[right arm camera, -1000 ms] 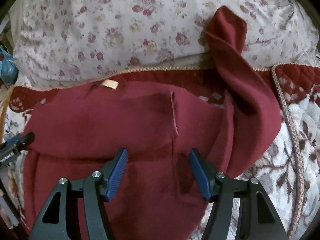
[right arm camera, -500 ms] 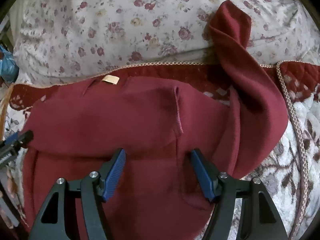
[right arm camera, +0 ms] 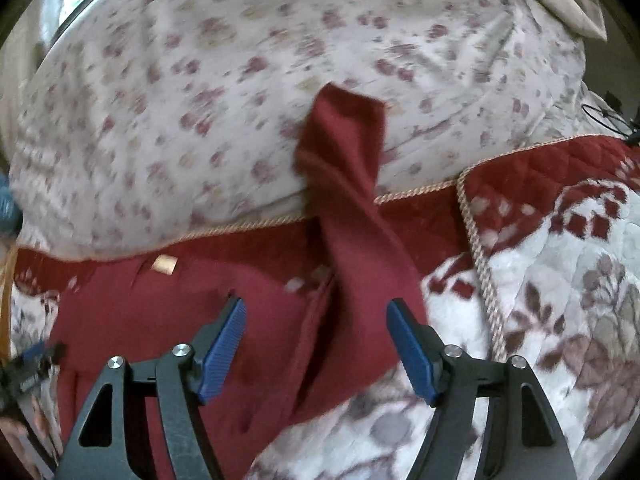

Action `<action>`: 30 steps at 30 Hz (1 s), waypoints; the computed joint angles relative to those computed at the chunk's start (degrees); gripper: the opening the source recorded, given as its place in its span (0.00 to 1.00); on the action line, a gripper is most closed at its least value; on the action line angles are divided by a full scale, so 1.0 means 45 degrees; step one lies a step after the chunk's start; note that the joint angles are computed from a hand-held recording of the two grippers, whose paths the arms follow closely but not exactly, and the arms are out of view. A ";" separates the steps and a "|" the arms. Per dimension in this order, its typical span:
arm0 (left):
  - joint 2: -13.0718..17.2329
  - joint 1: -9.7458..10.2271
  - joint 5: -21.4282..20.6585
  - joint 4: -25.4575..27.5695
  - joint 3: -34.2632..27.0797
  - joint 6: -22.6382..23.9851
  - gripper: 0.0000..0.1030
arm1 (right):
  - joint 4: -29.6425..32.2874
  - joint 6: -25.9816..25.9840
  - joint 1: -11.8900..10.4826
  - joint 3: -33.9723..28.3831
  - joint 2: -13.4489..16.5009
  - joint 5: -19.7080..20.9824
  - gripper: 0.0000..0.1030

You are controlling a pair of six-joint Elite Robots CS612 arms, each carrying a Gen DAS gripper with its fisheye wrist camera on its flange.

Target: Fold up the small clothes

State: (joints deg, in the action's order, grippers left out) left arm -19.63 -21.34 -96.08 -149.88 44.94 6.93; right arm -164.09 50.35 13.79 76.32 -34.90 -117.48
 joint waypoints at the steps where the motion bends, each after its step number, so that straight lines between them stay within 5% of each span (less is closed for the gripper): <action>1: 0.0010 0.0004 -0.0016 0.0003 -0.0018 0.0003 0.86 | -0.0012 0.0050 -0.0113 -0.0012 -0.0010 0.0076 0.75; 17: 0.0431 0.0065 -0.0111 0.0724 -0.0854 -0.0026 0.86 | 0.3475 -0.2718 -0.1207 -0.4007 0.2054 0.0374 0.73; 18: 0.0452 0.0072 -0.0130 0.0759 -0.0894 -0.0019 0.86 | 0.3749 -0.2721 -0.1237 -0.4161 0.2147 0.0392 0.68; 20: 0.0512 0.0071 -0.0109 0.0846 -0.1007 0.0001 0.86 | 0.4261 -0.2544 -0.1368 -0.4359 0.2264 0.0777 0.19; 23: 0.0569 0.0064 -0.0077 0.0906 -0.1117 -0.0073 0.86 | 0.3565 -0.2415 -0.1460 -0.3821 0.1979 0.1007 0.08; 30: 0.0449 0.0076 0.0067 0.0469 -0.0895 -0.0218 0.86 | -0.0615 -0.2550 -0.1390 -0.1360 0.0433 0.2308 0.05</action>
State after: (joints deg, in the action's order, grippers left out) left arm -17.61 -21.00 -95.78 -147.77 40.91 5.95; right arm -166.85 38.88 7.54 70.20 -32.96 -107.09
